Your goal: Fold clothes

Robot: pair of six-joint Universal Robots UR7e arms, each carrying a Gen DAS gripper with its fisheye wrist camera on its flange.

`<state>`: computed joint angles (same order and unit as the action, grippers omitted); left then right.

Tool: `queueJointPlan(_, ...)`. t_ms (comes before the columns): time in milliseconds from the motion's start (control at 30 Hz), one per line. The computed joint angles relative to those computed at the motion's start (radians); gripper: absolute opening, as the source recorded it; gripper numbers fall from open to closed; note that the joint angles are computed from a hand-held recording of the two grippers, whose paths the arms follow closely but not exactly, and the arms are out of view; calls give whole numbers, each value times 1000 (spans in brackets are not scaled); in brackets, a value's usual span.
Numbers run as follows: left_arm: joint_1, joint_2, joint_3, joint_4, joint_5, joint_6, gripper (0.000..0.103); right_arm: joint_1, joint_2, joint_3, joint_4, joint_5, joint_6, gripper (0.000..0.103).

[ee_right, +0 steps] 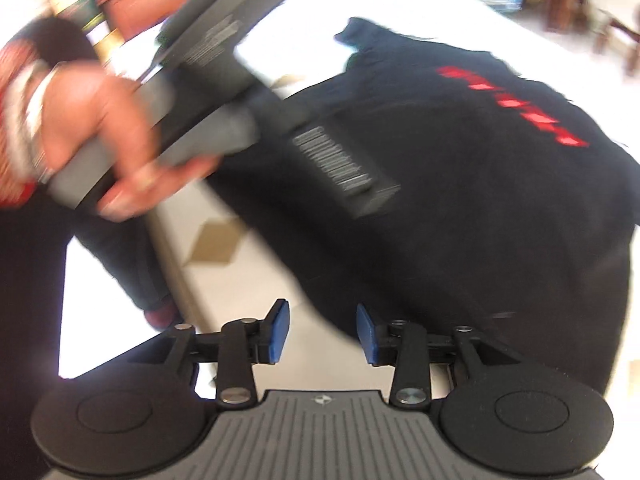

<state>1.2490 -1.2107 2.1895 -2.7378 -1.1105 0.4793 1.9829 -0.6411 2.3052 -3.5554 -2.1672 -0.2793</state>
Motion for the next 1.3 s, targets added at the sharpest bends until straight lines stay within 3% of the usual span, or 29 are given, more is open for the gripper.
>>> queueJointPlan(233, -3, 2, 2, -5, 7, -11, 103, 25, -101, 67, 62, -64, 85, 43)
queueJointPlan(833, -10, 14, 1, -7, -2, -12, 103, 16, -59, 23, 159, -167, 187, 45)
queueJointPlan(1000, -7, 14, -3, -3, -6, -16, 103, 22, -75, 47, 95, -133, 168, 45)
queueJointPlan(1300, -13, 22, -2, -10, -1, -18, 103, 20, -77, 42, 125, -109, 165, 45)
